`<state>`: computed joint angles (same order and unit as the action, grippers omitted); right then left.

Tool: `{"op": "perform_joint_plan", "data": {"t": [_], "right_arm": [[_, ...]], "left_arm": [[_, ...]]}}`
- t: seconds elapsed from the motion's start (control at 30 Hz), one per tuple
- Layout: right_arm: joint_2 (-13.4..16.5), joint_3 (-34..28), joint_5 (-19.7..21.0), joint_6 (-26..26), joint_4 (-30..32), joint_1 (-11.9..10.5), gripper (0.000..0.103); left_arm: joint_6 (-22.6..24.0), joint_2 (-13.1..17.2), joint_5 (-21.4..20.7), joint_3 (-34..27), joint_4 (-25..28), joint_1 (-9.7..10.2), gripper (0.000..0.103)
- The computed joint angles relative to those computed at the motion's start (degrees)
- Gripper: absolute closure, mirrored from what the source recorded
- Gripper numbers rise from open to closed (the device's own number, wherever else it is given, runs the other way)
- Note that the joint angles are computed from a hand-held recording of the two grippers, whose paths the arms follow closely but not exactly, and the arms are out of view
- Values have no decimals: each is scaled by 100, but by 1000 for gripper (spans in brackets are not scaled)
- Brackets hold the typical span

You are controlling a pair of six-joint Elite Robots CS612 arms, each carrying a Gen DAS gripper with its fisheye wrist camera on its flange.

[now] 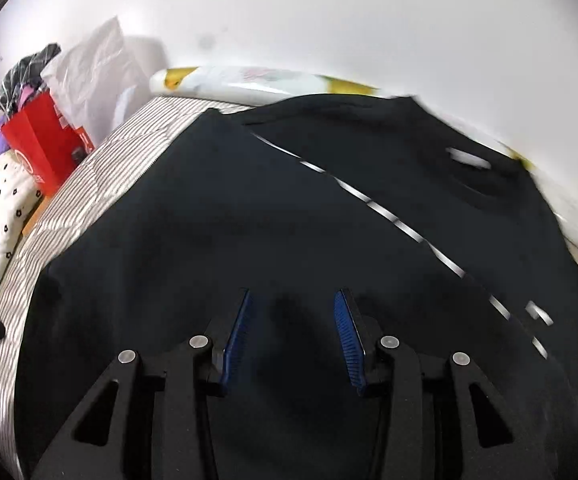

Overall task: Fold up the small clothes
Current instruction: 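Grasp the cuff of the plain sleeve with the right tool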

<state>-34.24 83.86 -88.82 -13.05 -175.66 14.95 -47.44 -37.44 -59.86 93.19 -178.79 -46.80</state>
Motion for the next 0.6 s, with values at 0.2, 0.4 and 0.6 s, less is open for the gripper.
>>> {"op": "perform_joint_plan", "data": {"t": [0.2,0.4,0.6], "right_arm": [[-695,1520,-442,553,-1426,-526,52],[-1116,2680,-1555,877,-2476,-1275,43],[-1046,3085,-2085,1019,-2381,-1927,40]], "left_arm": [[-288,-106,99,130,-82,-197,35],[-520,-122,147,31,31,-366,30],[-753,-40,48,-262,334,-431,30]]}}
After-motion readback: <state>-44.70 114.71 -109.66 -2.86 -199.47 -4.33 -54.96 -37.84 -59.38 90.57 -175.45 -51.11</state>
